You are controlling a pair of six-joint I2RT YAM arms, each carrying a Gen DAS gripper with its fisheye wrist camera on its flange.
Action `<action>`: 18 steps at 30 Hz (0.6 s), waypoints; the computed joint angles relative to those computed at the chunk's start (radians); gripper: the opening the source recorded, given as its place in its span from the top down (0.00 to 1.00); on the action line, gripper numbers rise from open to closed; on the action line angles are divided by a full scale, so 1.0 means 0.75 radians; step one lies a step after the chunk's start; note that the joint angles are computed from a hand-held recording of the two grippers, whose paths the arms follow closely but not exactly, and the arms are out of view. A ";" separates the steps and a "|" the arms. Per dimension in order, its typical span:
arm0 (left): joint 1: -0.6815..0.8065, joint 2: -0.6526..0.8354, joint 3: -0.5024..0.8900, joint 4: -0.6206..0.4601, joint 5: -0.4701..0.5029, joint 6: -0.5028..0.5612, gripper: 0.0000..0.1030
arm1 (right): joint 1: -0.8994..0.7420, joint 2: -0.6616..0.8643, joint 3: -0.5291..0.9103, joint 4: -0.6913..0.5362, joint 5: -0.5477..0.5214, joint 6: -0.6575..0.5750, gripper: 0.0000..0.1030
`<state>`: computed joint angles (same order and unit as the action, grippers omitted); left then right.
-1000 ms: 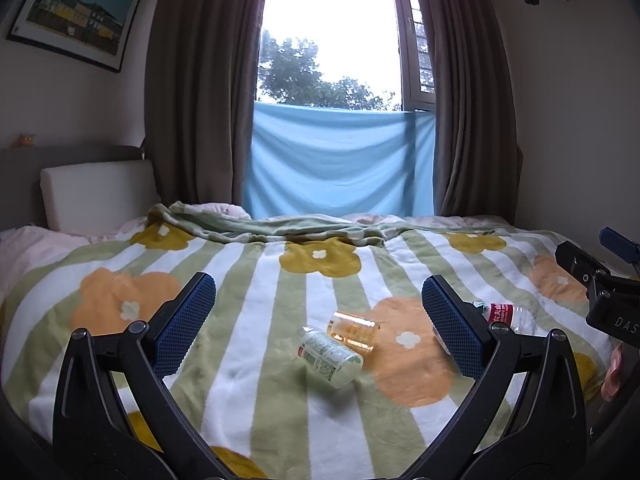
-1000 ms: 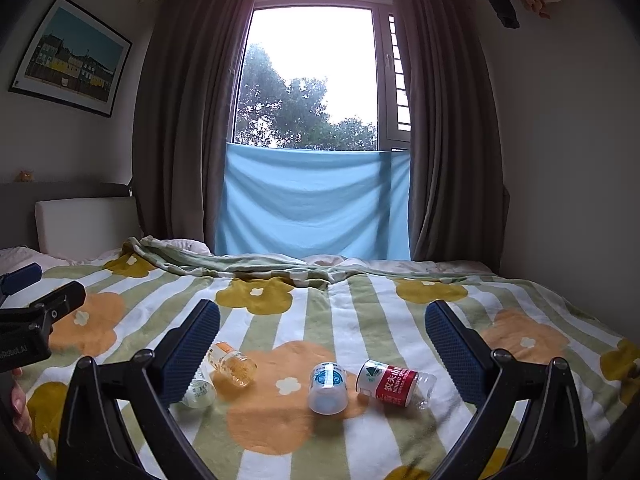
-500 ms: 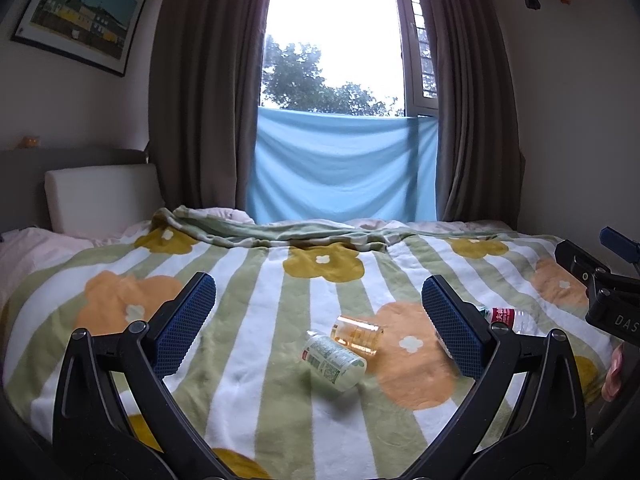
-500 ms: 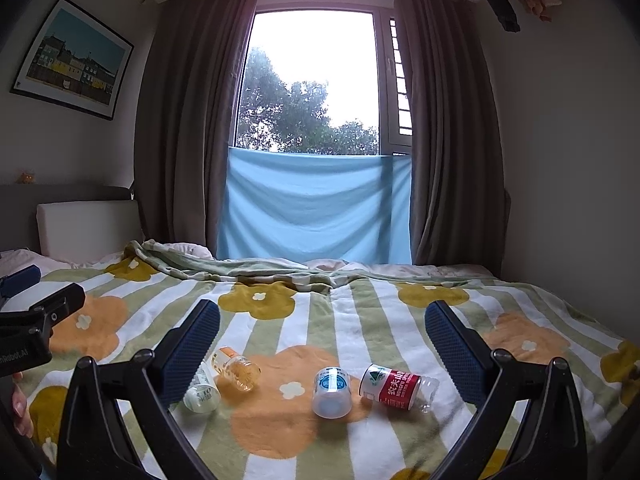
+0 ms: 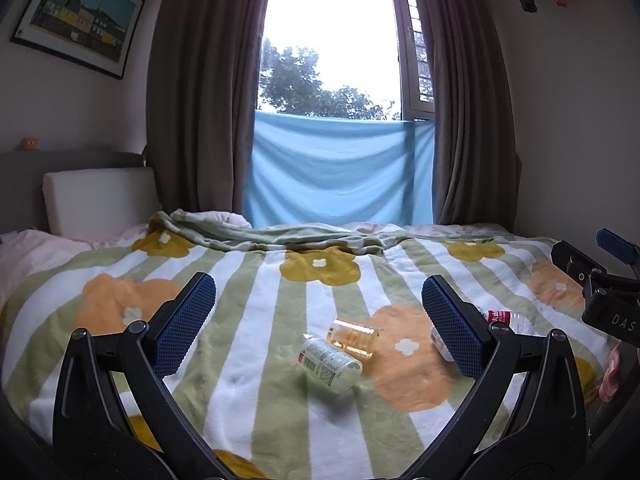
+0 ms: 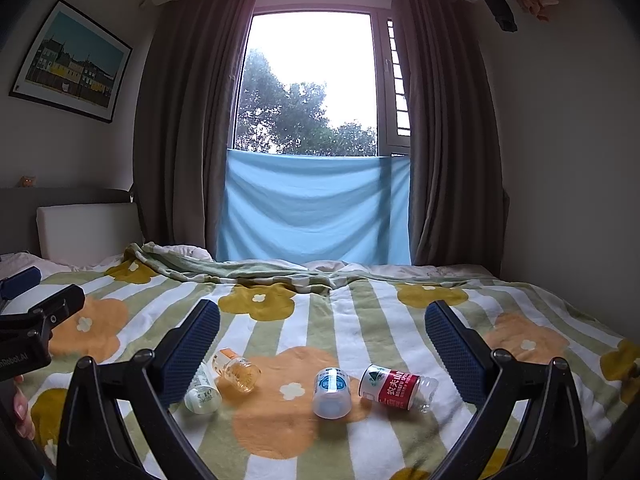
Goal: Flip cup upside down
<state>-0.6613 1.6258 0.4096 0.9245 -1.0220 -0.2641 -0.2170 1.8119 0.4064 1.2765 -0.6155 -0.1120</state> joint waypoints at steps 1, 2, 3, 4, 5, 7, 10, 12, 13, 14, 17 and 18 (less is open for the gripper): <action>-0.001 0.000 0.001 -0.002 -0.003 0.001 0.00 | 0.000 0.001 -0.001 0.004 0.001 0.001 0.01; -0.003 -0.001 0.000 0.000 -0.006 0.002 0.00 | 0.000 0.000 -0.002 0.008 0.002 0.006 0.01; -0.001 -0.004 -0.003 0.000 -0.003 0.002 0.00 | -0.002 -0.003 -0.003 0.008 0.002 0.009 0.01; 0.000 -0.006 -0.004 -0.002 0.000 0.000 0.00 | -0.005 -0.004 -0.003 0.007 0.000 0.011 0.01; 0.000 -0.006 -0.004 -0.003 0.000 -0.001 0.00 | -0.005 -0.004 -0.003 0.007 0.001 0.011 0.01; -0.002 -0.011 -0.002 -0.020 -0.003 -0.010 0.00 | -0.006 -0.007 -0.004 0.001 0.001 0.012 0.00; -0.004 -0.019 -0.006 -0.028 -0.005 -0.014 0.00 | -0.017 -0.004 -0.002 0.002 -0.010 0.012 0.01; -0.004 -0.019 -0.006 -0.024 -0.006 -0.012 0.00 | -0.017 -0.007 0.000 -0.006 -0.010 0.010 0.01; -0.005 -0.021 -0.008 -0.022 -0.006 -0.011 0.00 | -0.018 -0.005 -0.001 -0.001 -0.011 0.012 0.01; -0.005 -0.020 -0.007 -0.024 -0.006 -0.012 0.00 | -0.018 -0.006 -0.003 0.000 -0.011 0.014 0.01; -0.005 -0.021 -0.007 -0.025 -0.006 -0.011 0.00 | -0.018 -0.002 -0.002 0.004 -0.011 0.011 0.01; -0.006 -0.021 -0.008 -0.024 -0.006 -0.010 0.00 | -0.028 0.002 0.000 0.006 -0.019 0.013 0.00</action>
